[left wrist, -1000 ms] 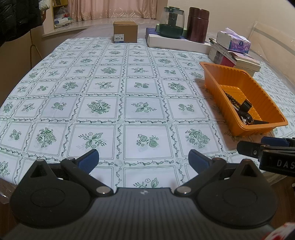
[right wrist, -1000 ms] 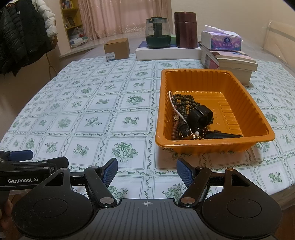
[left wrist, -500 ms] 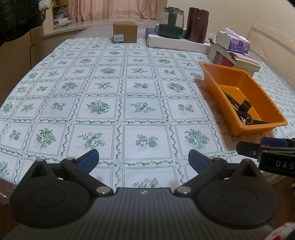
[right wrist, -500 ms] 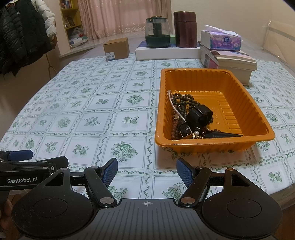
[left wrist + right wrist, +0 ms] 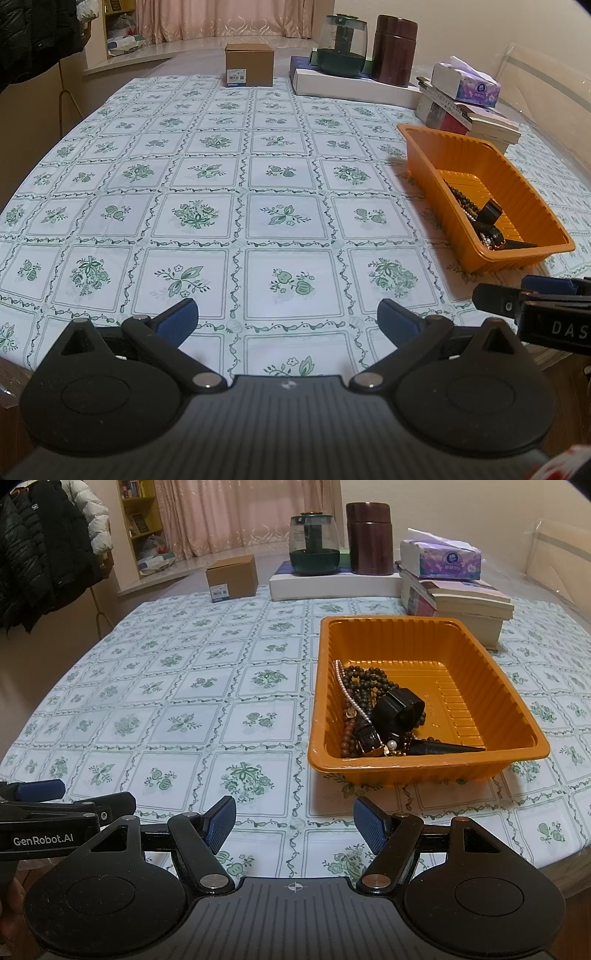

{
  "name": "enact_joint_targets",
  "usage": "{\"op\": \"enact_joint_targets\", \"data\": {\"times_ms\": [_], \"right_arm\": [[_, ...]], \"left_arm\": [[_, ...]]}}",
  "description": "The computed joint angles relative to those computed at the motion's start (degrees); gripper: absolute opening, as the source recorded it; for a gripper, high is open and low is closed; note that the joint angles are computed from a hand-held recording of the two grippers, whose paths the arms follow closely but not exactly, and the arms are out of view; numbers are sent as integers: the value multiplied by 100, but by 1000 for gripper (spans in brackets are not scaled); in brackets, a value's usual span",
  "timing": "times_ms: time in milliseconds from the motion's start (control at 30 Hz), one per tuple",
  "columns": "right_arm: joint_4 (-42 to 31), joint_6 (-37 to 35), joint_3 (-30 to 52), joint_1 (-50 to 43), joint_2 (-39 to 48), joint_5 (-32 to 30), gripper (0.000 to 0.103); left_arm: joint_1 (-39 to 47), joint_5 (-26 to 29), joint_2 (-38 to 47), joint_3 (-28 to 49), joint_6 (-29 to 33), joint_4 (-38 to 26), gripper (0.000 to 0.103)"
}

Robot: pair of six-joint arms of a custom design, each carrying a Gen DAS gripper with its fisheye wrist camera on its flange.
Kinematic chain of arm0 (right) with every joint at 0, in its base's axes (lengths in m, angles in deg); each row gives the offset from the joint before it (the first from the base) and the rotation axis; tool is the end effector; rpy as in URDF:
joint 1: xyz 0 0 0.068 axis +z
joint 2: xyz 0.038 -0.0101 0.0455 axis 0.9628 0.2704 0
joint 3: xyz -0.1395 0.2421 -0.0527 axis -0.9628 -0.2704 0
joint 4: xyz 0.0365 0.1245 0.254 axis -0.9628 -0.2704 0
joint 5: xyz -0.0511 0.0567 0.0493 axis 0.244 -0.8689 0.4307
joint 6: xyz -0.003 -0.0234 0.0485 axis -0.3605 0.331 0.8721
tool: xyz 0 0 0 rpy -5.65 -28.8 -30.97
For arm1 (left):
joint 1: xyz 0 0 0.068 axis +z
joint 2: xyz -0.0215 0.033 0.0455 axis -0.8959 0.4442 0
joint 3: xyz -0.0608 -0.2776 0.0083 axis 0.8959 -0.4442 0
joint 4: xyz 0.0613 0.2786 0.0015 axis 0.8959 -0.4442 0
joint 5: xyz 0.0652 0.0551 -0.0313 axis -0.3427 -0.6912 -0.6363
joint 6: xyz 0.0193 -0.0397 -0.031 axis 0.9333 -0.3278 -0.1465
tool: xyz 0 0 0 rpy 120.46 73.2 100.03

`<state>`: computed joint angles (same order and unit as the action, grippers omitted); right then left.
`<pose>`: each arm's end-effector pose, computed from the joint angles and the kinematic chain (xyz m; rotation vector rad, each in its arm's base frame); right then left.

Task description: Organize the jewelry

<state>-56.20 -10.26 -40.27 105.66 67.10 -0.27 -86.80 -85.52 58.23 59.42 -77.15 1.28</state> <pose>0.1873 0.1034 0.2910 0.0526 2.3816 0.1877 0.2146 -0.0875 0.2782 0.1699 2.4015 -0.1541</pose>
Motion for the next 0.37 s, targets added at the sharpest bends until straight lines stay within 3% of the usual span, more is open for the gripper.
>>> {"op": "enact_joint_targets", "data": {"times_ms": [367], "right_arm": [[-4,3,-15,-16,-18,-8,70]], "left_arm": [[44,77,-17,-10,-24,96,103]]}}
